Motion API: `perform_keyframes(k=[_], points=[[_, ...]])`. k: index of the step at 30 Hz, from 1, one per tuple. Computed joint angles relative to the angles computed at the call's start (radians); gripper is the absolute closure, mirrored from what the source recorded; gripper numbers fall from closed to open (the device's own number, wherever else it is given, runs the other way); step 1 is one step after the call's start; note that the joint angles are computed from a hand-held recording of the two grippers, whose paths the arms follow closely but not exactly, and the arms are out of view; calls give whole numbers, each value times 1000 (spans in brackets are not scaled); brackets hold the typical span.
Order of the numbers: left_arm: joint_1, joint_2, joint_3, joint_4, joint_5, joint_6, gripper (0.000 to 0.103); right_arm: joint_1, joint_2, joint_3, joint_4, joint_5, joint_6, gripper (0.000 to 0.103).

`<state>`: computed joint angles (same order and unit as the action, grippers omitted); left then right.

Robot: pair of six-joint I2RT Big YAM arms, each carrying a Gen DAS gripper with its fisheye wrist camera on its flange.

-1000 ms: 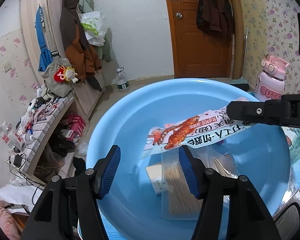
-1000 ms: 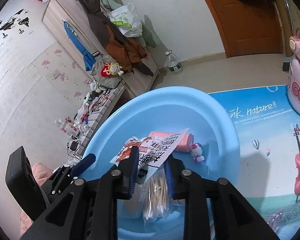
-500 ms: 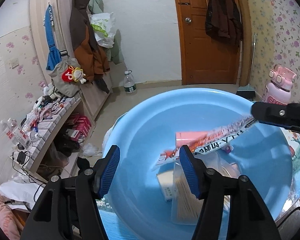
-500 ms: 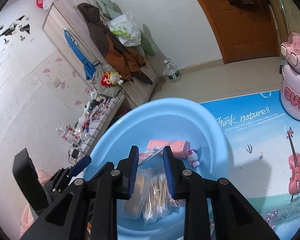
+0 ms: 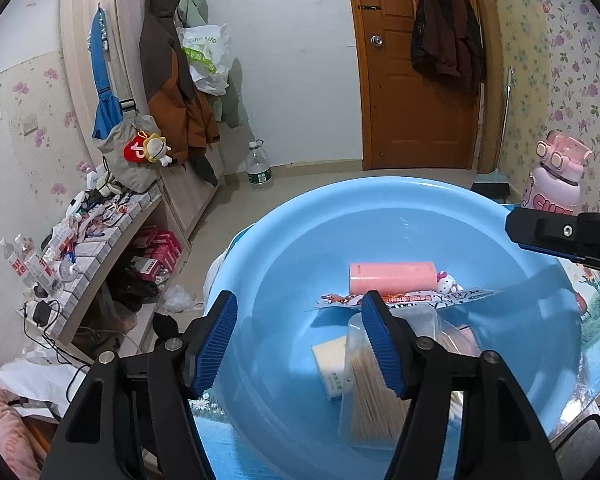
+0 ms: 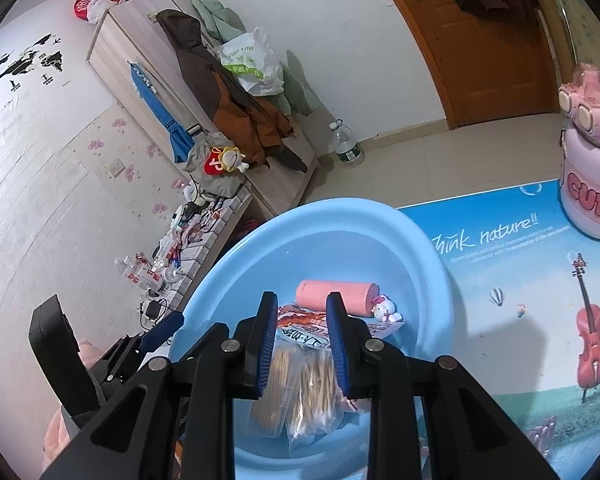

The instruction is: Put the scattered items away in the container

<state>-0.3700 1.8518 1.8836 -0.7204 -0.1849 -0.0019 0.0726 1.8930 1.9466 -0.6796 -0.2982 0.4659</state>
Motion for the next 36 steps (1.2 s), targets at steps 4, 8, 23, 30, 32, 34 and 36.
perform_keyframes(k=[4,8,23,30,32,34,36], points=[[-6,-18,-20,13,2,-2,32,20,-41,-47,14,98,-58,77],[-20,-38,-37,19,-5,-8,26,38,-83,-91,28,196,-122,77],[-79,-92,-64,-2,-60,-37,3,50,-261,-302,74,423,-198,42],[-101,-124,-83,-16,-62,-42,0,24,-340,-387,75,486,-194,29],[-107,-136,-92,-29,-57,-52,0,22,-361,-413,82,516,-205,27],[-114,-143,-96,-54,-54,-65,0,21,-377,-433,73,533,-220,25],[-121,-145,-96,-77,-58,-80,0,21,-395,-456,61,546,-225,23]])
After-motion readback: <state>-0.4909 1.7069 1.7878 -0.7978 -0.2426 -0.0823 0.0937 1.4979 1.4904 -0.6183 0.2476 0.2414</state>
